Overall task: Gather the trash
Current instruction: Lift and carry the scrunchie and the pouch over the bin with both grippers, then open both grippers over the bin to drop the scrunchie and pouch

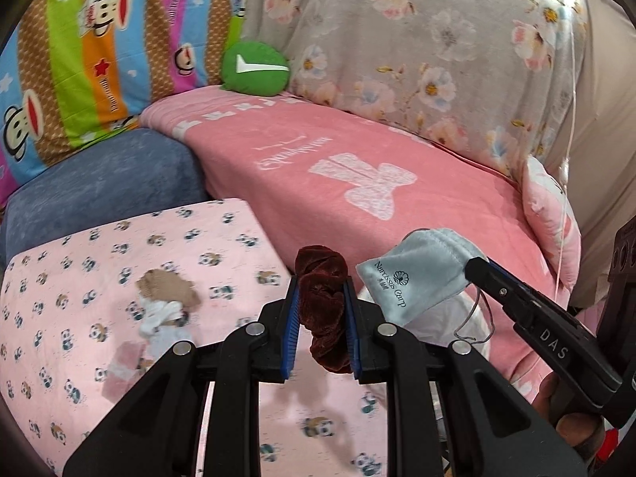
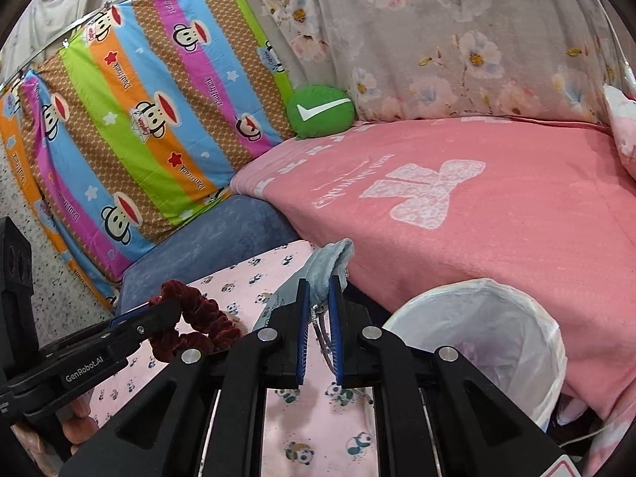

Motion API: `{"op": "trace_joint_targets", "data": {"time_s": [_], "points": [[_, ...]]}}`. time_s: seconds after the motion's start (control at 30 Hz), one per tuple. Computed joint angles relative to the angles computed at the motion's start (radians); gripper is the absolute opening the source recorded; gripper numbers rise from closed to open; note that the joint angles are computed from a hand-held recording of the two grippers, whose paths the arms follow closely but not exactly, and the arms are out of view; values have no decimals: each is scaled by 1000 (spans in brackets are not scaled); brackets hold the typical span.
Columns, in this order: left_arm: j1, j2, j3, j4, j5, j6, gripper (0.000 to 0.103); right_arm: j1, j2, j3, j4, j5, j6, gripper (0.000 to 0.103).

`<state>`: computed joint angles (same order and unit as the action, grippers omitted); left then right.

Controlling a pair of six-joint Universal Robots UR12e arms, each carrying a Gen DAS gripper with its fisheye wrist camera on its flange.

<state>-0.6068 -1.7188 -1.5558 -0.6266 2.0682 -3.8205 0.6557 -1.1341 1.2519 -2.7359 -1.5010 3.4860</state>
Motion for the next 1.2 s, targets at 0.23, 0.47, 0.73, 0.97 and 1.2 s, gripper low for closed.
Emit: {"op": "trace_joint_targets", "data": {"time_s": [0.23,0.47,0.73,0.97,1.2], "points": [[-17,-69,85,-19,-45,56,20,-38,-46,70,-22,-31,22,11],[-28,-125,154,-51,-92,89,20,-73,-78,125,-31,-44,48,11],[-39,-170,206,-64,-111,134,22,-97,-90,153,-29,-51,63,11],[-54,-187,223,-65,-29,138,67,-97,-87,155,-31,-76,62,13],[-55,-182,221,-95,0,116,67,-95,-87,152,-31,-73,61,14]]}}
